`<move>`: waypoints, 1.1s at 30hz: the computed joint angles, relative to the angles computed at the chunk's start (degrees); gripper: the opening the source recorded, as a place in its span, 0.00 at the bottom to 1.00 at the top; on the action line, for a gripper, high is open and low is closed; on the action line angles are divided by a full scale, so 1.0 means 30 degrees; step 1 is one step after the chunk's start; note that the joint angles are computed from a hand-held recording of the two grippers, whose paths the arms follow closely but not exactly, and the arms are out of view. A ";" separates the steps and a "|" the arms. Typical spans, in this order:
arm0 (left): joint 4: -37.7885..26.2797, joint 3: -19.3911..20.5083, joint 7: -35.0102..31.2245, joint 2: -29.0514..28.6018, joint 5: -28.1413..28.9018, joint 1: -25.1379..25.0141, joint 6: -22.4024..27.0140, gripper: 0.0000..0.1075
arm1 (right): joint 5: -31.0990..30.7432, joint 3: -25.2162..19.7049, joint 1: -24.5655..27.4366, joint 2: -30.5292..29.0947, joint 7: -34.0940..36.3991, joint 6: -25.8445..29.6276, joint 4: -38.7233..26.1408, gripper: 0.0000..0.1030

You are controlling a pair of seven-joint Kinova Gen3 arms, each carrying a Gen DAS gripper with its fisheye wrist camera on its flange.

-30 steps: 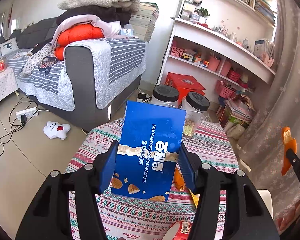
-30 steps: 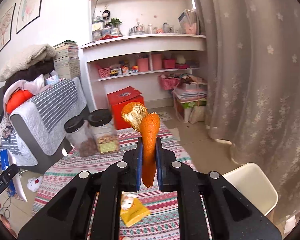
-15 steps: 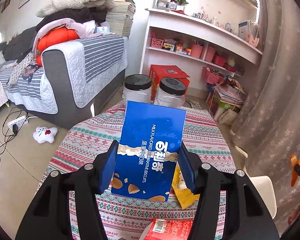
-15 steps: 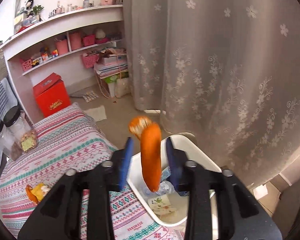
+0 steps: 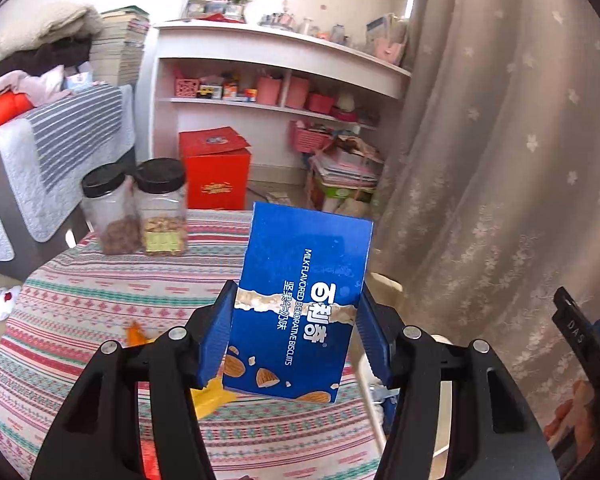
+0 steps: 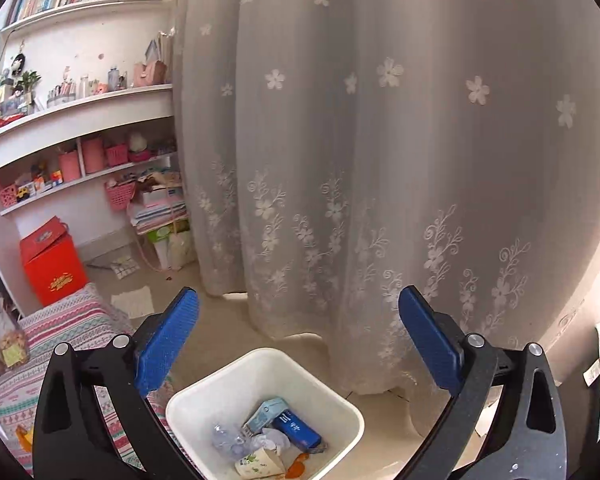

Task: Collect trash
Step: 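Lower the biscuit box into the bin and open the left gripper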

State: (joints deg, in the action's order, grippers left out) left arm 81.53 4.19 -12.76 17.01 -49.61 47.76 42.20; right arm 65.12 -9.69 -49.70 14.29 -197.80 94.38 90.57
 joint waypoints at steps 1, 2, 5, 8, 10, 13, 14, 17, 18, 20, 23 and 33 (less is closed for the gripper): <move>-0.0694 0.0323 -0.0528 0.0420 0.0379 -0.0087 -0.0146 0.53 | -0.0174 0.0070 0.0108 -0.0256 -0.0310 0.0041 0.0214 0.93; -0.1330 0.0571 -0.1161 0.0802 0.0935 -0.0190 -0.0411 0.53 | -0.0360 0.0103 0.0262 -0.0507 -0.0662 0.0083 0.0427 0.93; -0.3408 0.1274 -0.3254 0.2064 0.3075 -0.0395 -0.0821 0.53 | -0.0870 0.0047 0.0928 -0.1309 -0.1775 0.0033 0.1155 0.93; -0.5457 0.1923 -0.5107 0.3333 0.4959 -0.0541 -0.0750 0.53 | -0.1207 -0.0199 0.1551 -0.1957 -0.2951 0.0219 0.1787 0.93; -0.7021 0.2431 -0.6484 0.4311 0.6160 -0.0648 -0.0431 0.54 | -0.1463 -0.0377 0.2053 -0.2432 -0.3486 0.0068 0.2204 0.93; -0.9009 0.3135 -0.8291 0.5501 0.8049 -0.0918 0.0428 0.59 | -0.1714 -0.0715 0.2652 -0.2864 -0.3817 -0.0123 0.2652 0.93; -0.9372 0.3101 -0.8562 0.5700 0.8447 -0.0866 0.0622 0.64 | -0.1726 -0.0839 0.2767 -0.2910 -0.3841 -0.0163 0.2705 0.93; -0.9724 0.2222 -0.8747 0.5784 0.8779 -0.0142 0.0847 0.72 | -0.1491 -0.1136 0.2899 -0.2894 -0.3693 -0.0139 0.2729 0.93; -0.9694 0.1717 -0.8654 0.5692 0.8683 0.0213 0.0973 0.74 | -0.1379 -0.1220 0.2862 -0.2840 -0.3643 -0.0083 0.2693 0.93; -0.9807 0.0172 -0.7930 0.5548 0.7979 0.1383 0.1826 0.80 | -0.1186 -0.1333 0.2779 -0.2753 -0.3491 -0.0249 0.2557 0.93; -0.9222 -0.2227 -0.6211 0.5082 0.6122 0.3234 0.2979 0.90 | -0.1027 -0.1443 0.2565 -0.2483 -0.2893 -0.0748 0.2174 0.93; -0.6790 -0.1507 -0.6217 0.3356 0.5862 0.0509 0.7109 0.90 | -0.0501 -0.1189 0.0784 -0.0883 0.0357 -0.3226 0.0054 0.93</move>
